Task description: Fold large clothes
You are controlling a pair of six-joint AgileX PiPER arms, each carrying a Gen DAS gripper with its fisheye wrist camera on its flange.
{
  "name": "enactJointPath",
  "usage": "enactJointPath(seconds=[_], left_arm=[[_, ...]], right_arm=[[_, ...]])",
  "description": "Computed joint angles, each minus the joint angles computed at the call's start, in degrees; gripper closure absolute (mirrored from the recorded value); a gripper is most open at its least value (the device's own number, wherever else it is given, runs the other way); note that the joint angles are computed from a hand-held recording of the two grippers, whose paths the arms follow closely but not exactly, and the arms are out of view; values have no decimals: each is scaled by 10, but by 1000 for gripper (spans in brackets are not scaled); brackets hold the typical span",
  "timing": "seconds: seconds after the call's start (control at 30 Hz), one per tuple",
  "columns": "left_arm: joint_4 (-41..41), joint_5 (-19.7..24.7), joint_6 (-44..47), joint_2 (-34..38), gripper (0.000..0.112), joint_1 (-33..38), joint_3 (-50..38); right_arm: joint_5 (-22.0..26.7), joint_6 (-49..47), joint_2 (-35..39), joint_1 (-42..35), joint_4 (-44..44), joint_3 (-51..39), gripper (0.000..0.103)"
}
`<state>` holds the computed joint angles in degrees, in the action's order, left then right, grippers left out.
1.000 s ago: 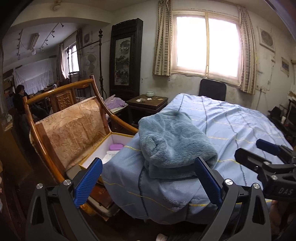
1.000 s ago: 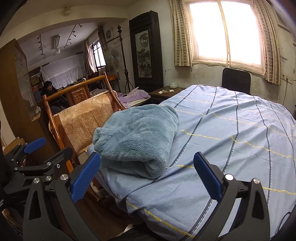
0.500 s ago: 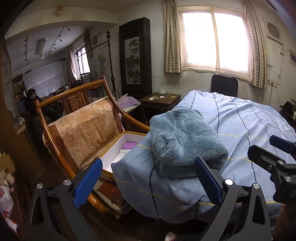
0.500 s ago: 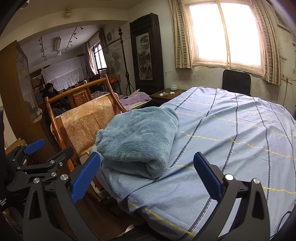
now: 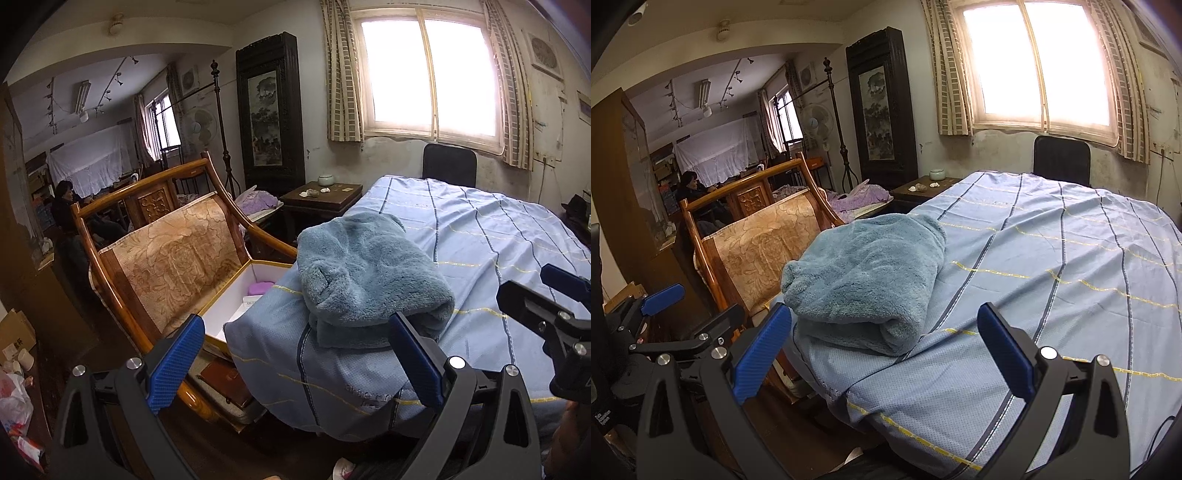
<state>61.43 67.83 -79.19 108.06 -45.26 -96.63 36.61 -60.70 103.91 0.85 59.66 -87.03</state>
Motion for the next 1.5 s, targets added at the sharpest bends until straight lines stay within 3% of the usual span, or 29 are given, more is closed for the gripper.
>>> enactJointPath(seconds=[0.77,1.5], left_arm=[[-13,-3,11,6,13,0,-11],[-33,-28,4,-10,13,19,15]], right_arm=[[-2,-21,-14,2,8,22,5],[8,35,11,14,-32,-11,5]])
